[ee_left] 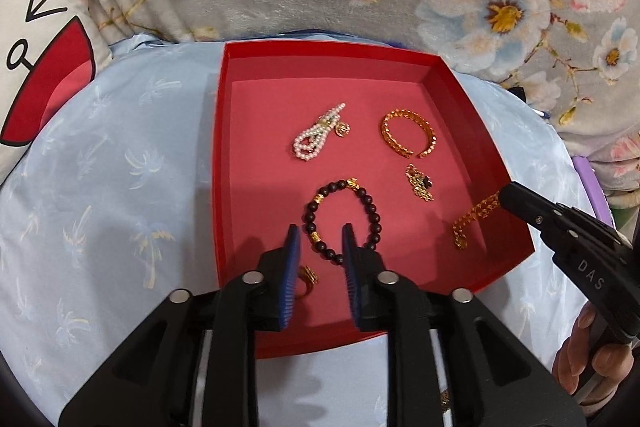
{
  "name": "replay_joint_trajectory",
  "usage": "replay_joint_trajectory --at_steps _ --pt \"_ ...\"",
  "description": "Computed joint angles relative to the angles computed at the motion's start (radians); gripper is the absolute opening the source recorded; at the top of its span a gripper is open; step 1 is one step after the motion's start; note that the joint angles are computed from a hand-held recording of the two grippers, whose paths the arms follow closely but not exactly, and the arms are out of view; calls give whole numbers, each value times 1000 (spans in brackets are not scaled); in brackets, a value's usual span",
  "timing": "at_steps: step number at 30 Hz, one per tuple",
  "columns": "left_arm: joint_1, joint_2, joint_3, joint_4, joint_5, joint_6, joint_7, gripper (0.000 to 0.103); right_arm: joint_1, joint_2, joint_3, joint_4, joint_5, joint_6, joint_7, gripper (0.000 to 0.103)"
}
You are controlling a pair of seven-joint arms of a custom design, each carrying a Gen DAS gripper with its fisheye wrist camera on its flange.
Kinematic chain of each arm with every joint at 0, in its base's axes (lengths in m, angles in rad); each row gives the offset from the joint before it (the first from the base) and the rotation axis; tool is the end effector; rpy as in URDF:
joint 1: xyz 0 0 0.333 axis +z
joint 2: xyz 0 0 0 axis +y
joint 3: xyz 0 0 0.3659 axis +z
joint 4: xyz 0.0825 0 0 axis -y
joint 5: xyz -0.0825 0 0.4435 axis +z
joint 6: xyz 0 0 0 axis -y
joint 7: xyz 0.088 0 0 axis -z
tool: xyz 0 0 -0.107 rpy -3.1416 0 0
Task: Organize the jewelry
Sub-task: 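Open both tools to drop the ring and chain into the red box, then lift both tools out of the box toward the watch and silver ring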
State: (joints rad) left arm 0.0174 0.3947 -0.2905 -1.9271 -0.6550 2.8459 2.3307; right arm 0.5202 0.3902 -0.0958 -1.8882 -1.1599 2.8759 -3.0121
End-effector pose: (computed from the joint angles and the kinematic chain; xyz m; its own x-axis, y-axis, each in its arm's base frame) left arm 0.7052 -0.1463 0.3472 -0.4365 -0.8811 0.1818 -0.7671 0.2590 -0.5869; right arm 0.6291 0.3477 0.3488 -0.1266 -0.9751 -0.1818 -0.6860 0.2185 -0.6940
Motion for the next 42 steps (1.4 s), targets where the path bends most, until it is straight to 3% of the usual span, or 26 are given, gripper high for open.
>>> replay_joint_trajectory --at_steps 4,6,10,13,17,22,30,37,42 --pt "5 -3 -8 -5 -17 46 -2 46 20 -5 -21 2 -63 -12 67 6" --pt "15 -10 -20 -13 -35 73 6 61 16 -11 -18 0 -92 -12 94 6" --pt "43 -31 -54 -38 -75 120 57 62 9 -37 -6 -17 -166 -21 168 12" --pt "86 -57 -101 -67 -147 147 138 63 9 -73 14 -47 -250 -47 240 22" --pt "151 -106 -180 -121 -324 199 329 64 1 -130 61 -105 -334 -108 303 25" --pt "194 -169 -223 -183 -564 209 565 69 -27 -195 128 -192 -406 -126 380 32" --pt "166 -269 -174 -313 -859 206 846 76 -26 -229 199 -299 -397 -137 417 34" --pt "94 -324 -88 -439 -925 169 907 76 -1 -230 227 -366 -403 -122 510 36" --pt "30 -310 -32 -469 -907 166 884 76 13 -210 230 -366 -375 -122 489 38"
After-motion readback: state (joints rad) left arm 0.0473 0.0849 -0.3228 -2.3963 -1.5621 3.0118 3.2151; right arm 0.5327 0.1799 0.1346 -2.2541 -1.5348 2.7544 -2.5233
